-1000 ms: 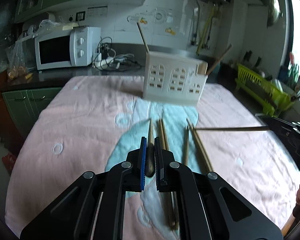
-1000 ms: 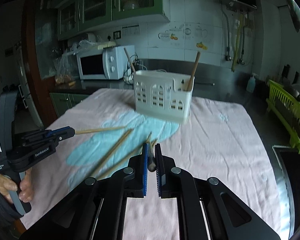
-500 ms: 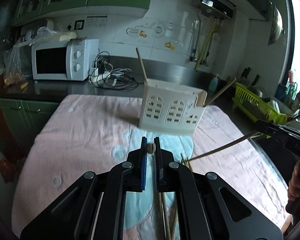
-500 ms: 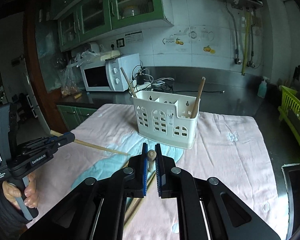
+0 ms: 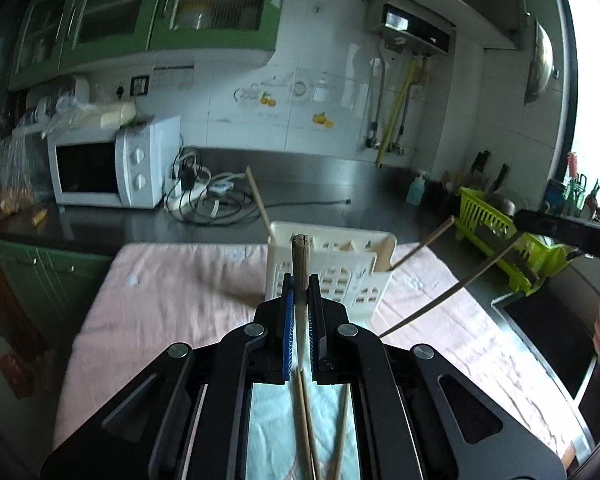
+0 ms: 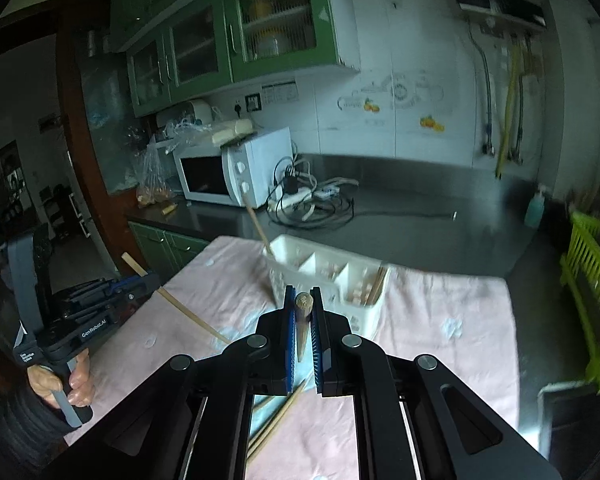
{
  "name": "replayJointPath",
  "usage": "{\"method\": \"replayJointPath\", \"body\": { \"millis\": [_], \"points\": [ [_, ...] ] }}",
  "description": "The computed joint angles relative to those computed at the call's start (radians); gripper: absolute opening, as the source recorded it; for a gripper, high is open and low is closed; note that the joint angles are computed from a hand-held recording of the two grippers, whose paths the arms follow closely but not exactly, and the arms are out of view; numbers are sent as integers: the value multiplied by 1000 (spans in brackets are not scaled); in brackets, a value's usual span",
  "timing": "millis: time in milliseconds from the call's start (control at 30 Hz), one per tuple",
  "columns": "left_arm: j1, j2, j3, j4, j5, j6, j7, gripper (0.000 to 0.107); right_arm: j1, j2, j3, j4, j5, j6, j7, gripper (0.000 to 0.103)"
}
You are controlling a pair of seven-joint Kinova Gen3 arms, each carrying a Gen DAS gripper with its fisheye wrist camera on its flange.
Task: Organize utensils
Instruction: 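Lift both chopsticks and carry them toward the white holder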
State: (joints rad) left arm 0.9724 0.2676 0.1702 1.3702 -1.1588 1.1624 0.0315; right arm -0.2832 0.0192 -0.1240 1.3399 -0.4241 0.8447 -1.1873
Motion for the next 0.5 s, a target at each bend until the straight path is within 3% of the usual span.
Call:
{"method": "replayJointPath", "body": {
  "millis": [233, 500],
  "points": [
    [1, 23, -29, -157, -52, 24, -121, 5, 11, 61, 6, -175, 43, 71, -26, 7],
    [-11, 105, -121, -374, -42, -7, -269, 5, -27, 164, 1, -329, 207, 91, -122, 7]
  ]
}}
